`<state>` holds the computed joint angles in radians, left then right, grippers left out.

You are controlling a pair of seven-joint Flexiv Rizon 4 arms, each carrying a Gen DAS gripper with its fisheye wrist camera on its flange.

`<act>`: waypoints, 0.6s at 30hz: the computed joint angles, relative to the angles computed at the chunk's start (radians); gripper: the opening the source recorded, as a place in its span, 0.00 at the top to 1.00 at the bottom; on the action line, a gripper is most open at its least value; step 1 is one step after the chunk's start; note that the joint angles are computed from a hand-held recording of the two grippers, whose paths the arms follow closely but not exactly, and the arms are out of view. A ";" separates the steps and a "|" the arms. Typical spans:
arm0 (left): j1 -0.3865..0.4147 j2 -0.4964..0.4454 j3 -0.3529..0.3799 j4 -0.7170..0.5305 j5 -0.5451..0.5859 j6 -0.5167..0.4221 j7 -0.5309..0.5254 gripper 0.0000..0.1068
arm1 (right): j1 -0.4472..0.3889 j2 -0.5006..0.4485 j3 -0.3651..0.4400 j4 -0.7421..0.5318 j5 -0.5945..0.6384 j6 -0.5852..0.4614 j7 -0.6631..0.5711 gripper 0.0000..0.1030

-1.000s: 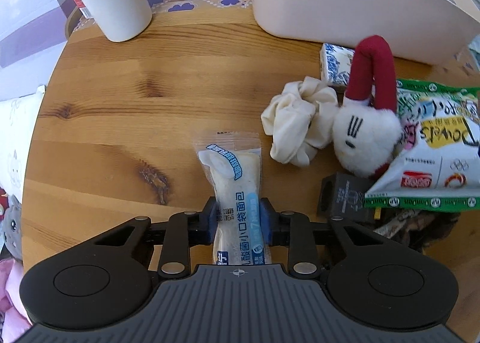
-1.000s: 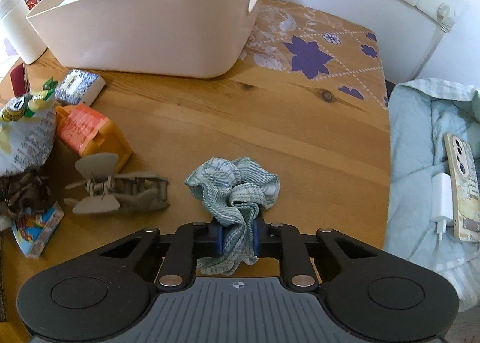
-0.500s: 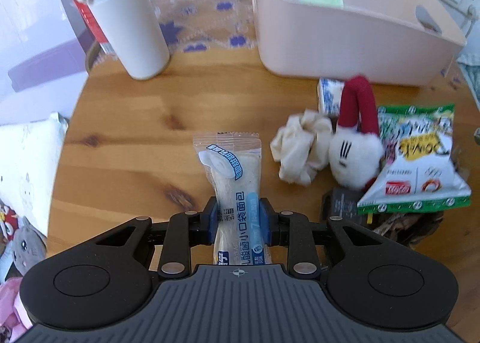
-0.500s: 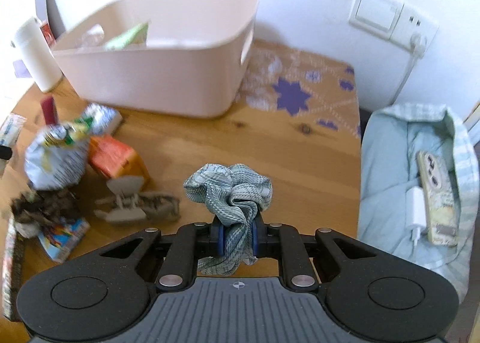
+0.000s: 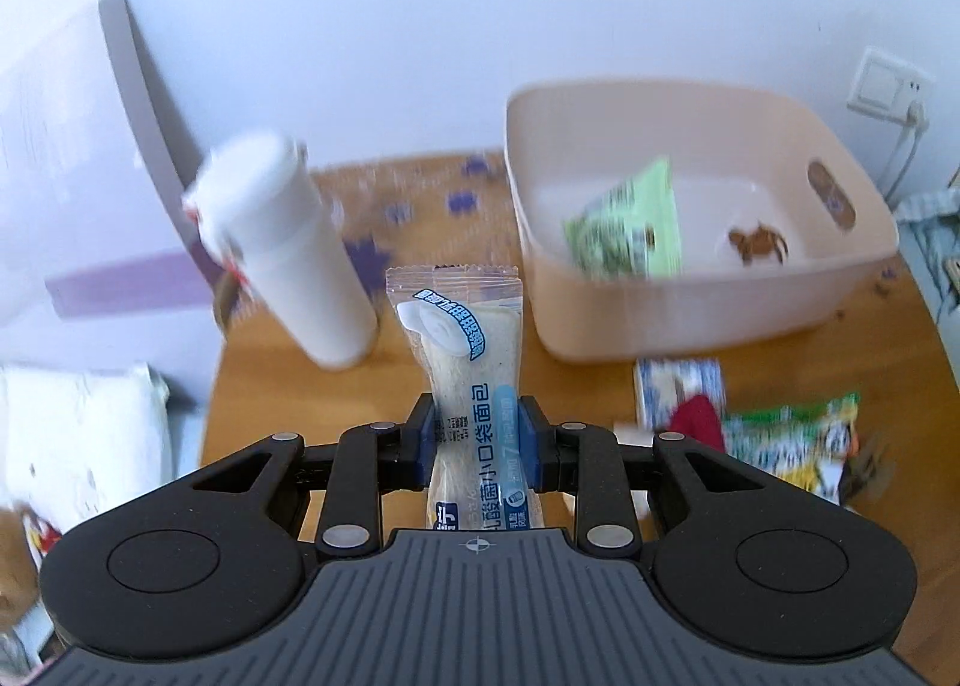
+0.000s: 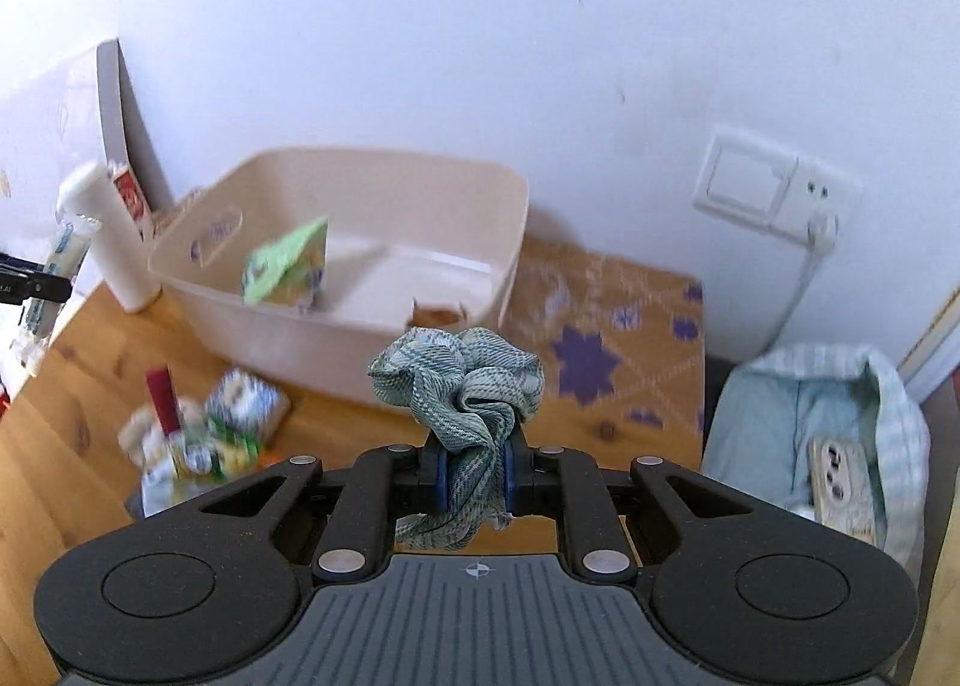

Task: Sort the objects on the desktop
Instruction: 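Lift the bread roll and scrunchie over the beige basket with both tools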

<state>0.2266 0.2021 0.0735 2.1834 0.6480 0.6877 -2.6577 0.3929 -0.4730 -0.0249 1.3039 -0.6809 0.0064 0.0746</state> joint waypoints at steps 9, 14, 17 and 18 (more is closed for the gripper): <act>0.035 -0.045 0.016 -0.121 0.056 0.079 0.088 0.74 | -0.045 -0.071 -0.050 -0.117 -0.041 0.028 -0.146 0.85; 0.041 -0.115 0.039 -0.195 0.064 0.135 0.162 0.74 | -0.070 -0.116 -0.081 -0.178 -0.043 0.041 -0.211 0.85; 0.042 -0.155 0.064 -0.216 0.032 0.191 0.217 0.74 | -0.086 -0.134 -0.092 -0.198 -0.034 0.056 -0.228 0.85; 0.043 -0.170 0.071 -0.222 0.014 0.205 0.229 0.74 | -0.092 -0.140 -0.096 -0.205 -0.031 0.059 -0.237 0.85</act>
